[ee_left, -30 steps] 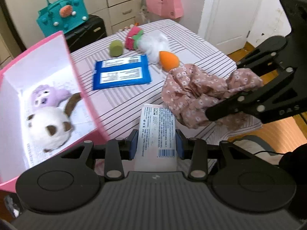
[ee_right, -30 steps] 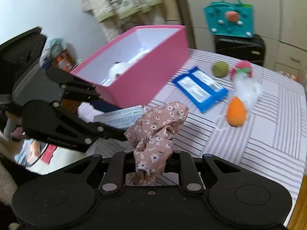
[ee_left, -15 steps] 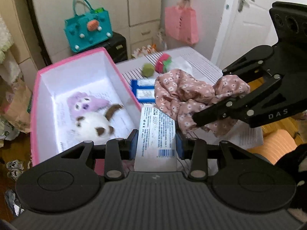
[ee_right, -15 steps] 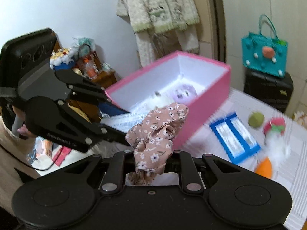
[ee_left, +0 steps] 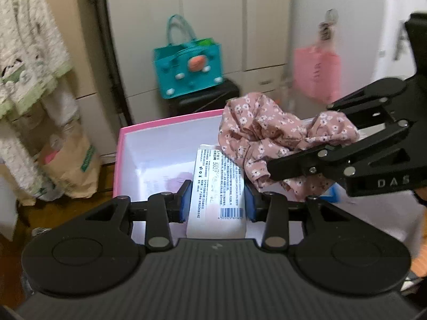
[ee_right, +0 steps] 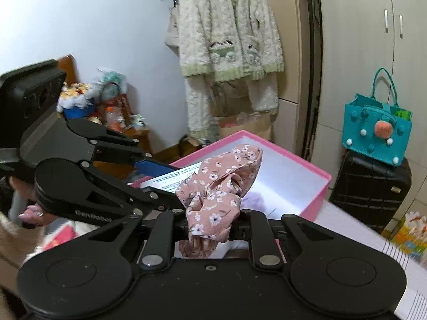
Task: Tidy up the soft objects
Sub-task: 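Lift the scrunchie and soap box with both grippers and carry them over the pink box, then open both grippers to drop the scrunchie and soap box into the box, then withdraw both grippers from the box toward the bath puff and orange sponge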
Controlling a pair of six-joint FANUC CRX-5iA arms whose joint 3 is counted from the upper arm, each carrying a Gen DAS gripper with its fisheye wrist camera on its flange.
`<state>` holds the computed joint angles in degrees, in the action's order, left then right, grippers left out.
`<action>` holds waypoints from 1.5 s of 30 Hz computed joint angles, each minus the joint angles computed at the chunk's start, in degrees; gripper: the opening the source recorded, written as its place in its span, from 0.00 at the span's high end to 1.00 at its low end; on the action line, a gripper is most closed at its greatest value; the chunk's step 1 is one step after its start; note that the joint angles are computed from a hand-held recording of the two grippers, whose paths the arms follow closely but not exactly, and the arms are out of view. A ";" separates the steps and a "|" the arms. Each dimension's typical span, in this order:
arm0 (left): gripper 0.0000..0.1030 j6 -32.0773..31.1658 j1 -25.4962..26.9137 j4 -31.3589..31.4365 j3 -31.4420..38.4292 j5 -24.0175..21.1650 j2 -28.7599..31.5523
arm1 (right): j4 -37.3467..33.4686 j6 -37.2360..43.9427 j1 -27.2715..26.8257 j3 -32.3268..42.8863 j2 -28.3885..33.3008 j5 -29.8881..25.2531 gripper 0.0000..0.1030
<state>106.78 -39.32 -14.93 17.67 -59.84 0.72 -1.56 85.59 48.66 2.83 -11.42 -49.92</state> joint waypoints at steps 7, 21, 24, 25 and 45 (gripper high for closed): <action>0.63 -1.61 3.62 -0.22 8.80 -8.09 9.26 | -2.98 5.51 -4.53 12.91 14.13 -6.76 0.80; 0.63 -3.57 1.70 -7.31 16.00 -17.02 16.09 | 6.58 8.89 -2.22 16.63 21.84 -11.57 0.75; 0.62 -3.24 2.22 -5.16 14.97 -15.88 15.40 | 6.04 8.54 -2.69 17.29 22.33 -12.20 0.68; 0.62 -3.39 2.60 -3.92 14.54 -15.65 15.17 | 5.83 8.58 -2.88 17.46 22.39 -12.35 0.60; 0.52 -0.64 1.02 -4.87 8.50 -12.88 6.91 | 0.44 5.93 -5.00 7.64 8.59 -5.53 0.45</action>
